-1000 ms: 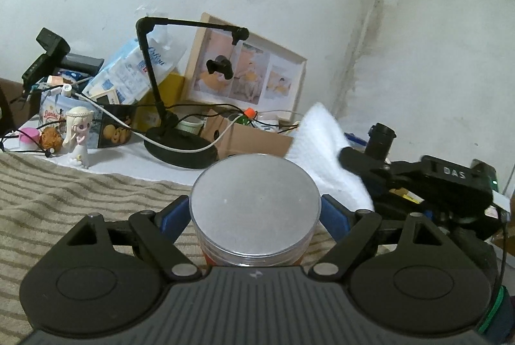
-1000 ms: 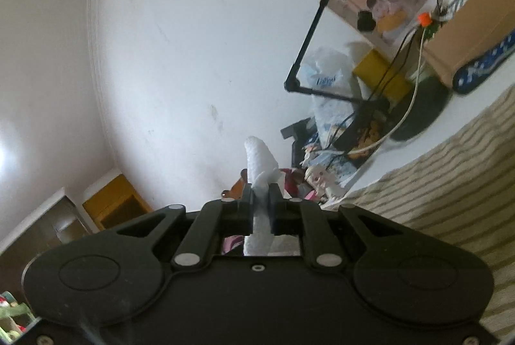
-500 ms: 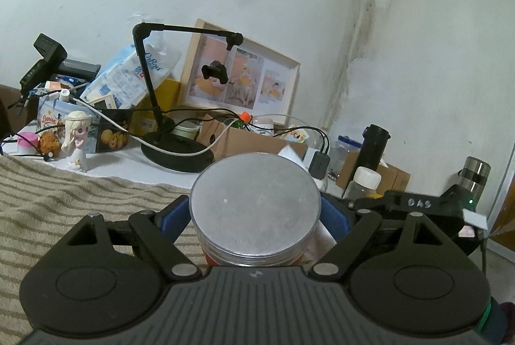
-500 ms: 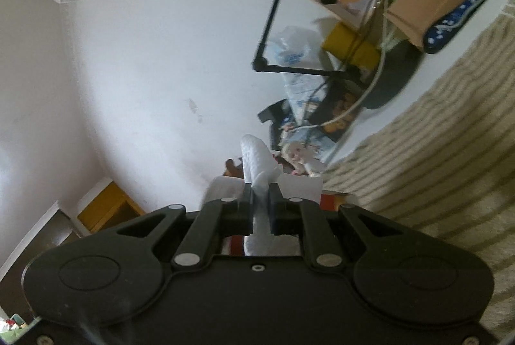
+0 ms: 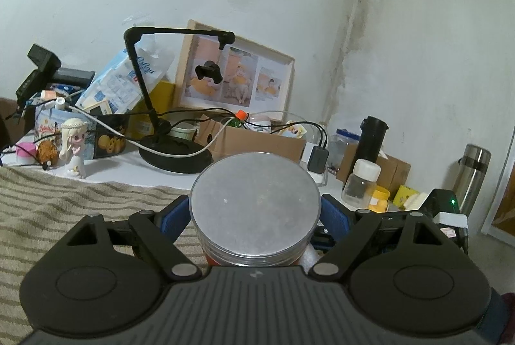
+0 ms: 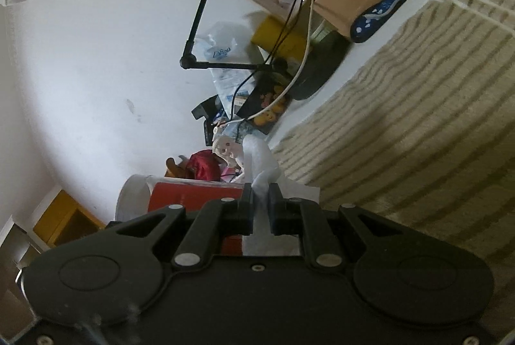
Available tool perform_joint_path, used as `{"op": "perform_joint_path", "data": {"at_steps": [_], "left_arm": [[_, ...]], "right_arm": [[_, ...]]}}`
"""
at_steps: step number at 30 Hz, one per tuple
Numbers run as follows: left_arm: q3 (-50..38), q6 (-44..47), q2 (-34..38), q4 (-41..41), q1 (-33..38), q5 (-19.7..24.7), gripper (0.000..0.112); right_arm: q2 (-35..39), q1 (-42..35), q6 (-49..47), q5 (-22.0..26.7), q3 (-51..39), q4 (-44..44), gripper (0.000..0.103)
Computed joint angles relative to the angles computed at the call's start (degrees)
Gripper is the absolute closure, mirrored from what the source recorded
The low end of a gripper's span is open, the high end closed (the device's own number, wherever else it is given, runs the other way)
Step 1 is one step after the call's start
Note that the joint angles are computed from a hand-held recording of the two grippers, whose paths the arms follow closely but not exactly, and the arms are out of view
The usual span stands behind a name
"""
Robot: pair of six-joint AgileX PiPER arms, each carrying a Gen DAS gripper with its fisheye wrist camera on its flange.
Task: Clean container
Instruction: 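Tilt the held red jar with the left gripper, turning its lid toward the tissue, then wipe the tissue across the jar lid with the right gripper while the left holds the jar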
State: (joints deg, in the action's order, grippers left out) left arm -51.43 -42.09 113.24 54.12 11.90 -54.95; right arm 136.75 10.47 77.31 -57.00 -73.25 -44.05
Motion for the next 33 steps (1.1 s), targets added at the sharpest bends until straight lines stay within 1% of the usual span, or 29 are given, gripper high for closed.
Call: {"op": "perform_joint_path", "data": {"at_steps": [2, 6, 11, 14, 25, 33], "left_arm": [[0.0, 0.32, -0.15, -0.15, -0.23, 0.49, 0.027], [-0.25, -0.17, -0.55, -0.22, -0.67, 1.53, 0.027], [-0.28, 0.06, -0.67, -0.3, -0.84, 1.77, 0.027], [-0.28, 0.25, -0.73, -0.38, -0.94, 1.86, 0.027], [-0.25, 0.97, -0.95, -0.65, -1.3, 2.18, 0.027], [0.14, 1.43, -1.54, -0.16, -1.32, 2.49, 0.027]], "right_arm": [[-0.02, -0.16, 0.64, -0.01, -0.13, -0.6, 0.094], [-0.27, -0.57, 1.37, -1.95, 0.07, -2.1, 0.094], [-0.18, -1.1, 2.63, -6.4, -0.16, -4.06, 0.094], [-1.1, -1.01, 2.26, -7.6, 0.2, -4.82, 0.094], [-4.02, -0.61, 1.12, -9.87, 0.37, -7.86, 0.093], [-5.81, -0.54, 0.75, -9.56, -2.02, -11.97, 0.093]]}}
